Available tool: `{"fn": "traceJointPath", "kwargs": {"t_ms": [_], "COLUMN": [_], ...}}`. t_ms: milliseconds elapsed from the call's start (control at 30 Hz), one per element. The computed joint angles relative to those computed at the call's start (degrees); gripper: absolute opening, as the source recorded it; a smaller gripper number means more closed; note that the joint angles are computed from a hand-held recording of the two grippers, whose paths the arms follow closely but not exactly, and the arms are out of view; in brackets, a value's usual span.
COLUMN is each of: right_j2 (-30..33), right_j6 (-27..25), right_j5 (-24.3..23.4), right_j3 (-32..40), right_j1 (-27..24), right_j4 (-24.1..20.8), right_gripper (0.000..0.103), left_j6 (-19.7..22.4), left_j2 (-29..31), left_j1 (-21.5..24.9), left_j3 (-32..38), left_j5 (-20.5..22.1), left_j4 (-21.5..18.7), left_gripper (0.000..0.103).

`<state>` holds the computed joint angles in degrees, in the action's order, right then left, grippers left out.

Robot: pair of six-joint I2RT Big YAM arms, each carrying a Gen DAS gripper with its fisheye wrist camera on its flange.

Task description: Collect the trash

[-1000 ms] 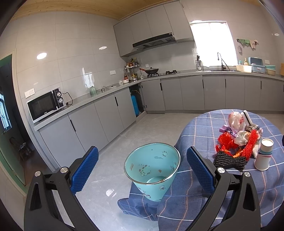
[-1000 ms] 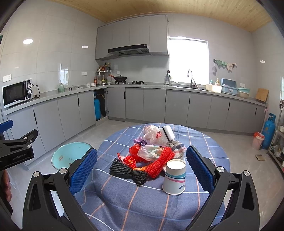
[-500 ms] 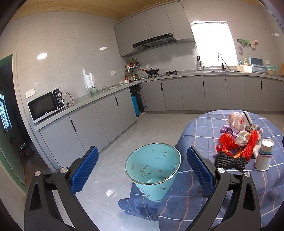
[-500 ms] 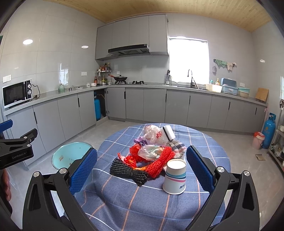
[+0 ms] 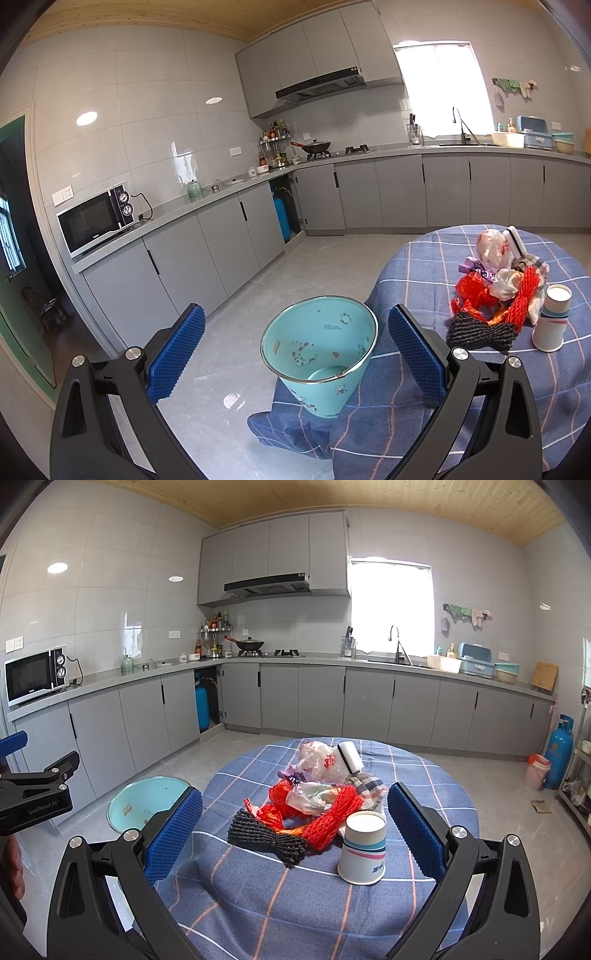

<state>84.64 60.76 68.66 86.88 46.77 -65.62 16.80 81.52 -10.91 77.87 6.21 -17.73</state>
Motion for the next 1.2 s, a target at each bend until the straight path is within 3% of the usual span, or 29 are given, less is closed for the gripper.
{"fn": "traceJointPath", "kwargs": {"t_ms": [933,1200], "right_j2": [-0.11,-1.33], "right_j6": [0.82,5.76], "right_j5": [0.0,3.39], "right_j3": [0.08,-0.82], "right_j1": [0.0,0.26], "right_j4": [-0.95,-5.9], "right_gripper": [0.099,0.099], "left_j6": [0.32,1.37], "left_j2": [-0.33,0.28], "left_j1": [-0.33,-1.03], "left_j3": [-0.23,-0.16], "left_j5": [-0.33,0.33], "left_j4": [-0.31,-0.61], "left_gripper": [0.098,0.098]}}
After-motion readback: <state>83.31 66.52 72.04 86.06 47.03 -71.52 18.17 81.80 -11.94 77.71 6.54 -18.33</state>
